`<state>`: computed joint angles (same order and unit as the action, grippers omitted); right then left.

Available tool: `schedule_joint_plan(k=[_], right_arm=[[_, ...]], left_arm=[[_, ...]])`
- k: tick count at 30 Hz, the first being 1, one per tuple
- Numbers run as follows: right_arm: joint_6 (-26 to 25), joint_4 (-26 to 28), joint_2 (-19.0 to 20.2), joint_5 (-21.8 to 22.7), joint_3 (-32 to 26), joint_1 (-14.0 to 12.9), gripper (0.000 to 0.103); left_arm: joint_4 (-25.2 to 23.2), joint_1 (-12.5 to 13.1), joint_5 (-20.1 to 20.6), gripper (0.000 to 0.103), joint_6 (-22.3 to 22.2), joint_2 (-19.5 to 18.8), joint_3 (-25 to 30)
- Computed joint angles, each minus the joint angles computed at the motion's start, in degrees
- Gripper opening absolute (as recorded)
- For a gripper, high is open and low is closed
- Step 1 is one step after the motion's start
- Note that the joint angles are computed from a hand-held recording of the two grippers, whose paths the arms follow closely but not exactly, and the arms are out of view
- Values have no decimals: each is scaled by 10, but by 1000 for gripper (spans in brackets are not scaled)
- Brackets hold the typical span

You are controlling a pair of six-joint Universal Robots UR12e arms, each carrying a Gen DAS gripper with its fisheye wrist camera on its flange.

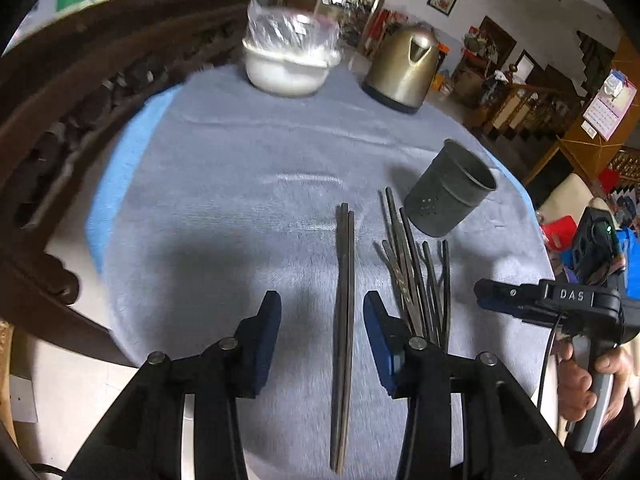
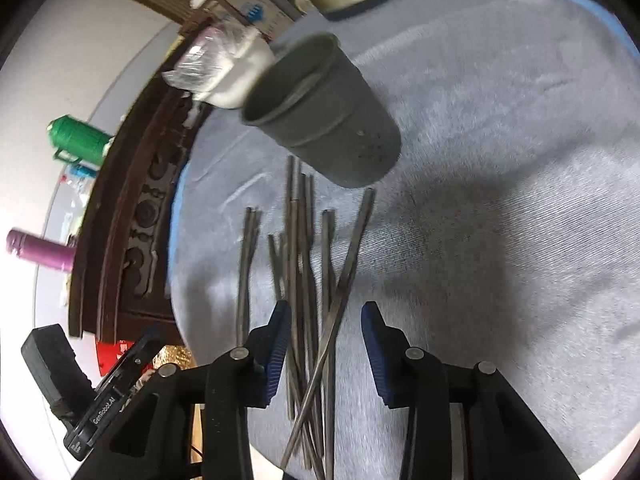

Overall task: Organize utensils
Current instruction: 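Lower the left tool onto a dark chopstick while the right tool lowers onto another, then close the left gripper on one chopstick while the right gripper closes on another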

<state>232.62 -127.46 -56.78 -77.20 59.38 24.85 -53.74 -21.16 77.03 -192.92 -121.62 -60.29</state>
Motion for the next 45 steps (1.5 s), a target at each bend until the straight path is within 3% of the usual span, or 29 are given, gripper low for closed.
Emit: schedule_joint_plan(k=[10, 15, 19, 21, 22, 23, 29, 32, 36, 45], right_arm=[[44, 20, 20, 22, -16, -13, 35], [43, 40, 32, 23, -37, -17, 26], [1, 84, 48, 2, -75, -13, 19], [-27, 105, 58, -20, -96, -8, 12], [-33, 108, 59, -25, -99, -6, 11], [-40, 110, 60, -31, -101, -5, 9], [-84, 134, 54, -82, -104, 2, 9], [-90, 144, 49, -96, -101, 4, 9], [-93, 126, 34, -91, -73, 1, 9], [-96, 105, 28, -79, -56, -2, 9]], left_arm=[[-128, 6, -57, 44, 17, -92, 132], [-141, 5, -64, 44, 23, -115, 166], [-138, -3, -34, 44, 58, -123, 178], [-136, -5, -28, 34, 66, -125, 180], [-136, -4, -37, 23, 66, -125, 180], [-140, -4, -51, 19, 63, -126, 180], [-108, -2, -89, 19, 50, -108, 145], [-110, 8, -127, 19, 28, -102, 136], [-116, 9, -87, 19, 16, -107, 147], [-151, 1, -74, 19, 45, -134, 192]])
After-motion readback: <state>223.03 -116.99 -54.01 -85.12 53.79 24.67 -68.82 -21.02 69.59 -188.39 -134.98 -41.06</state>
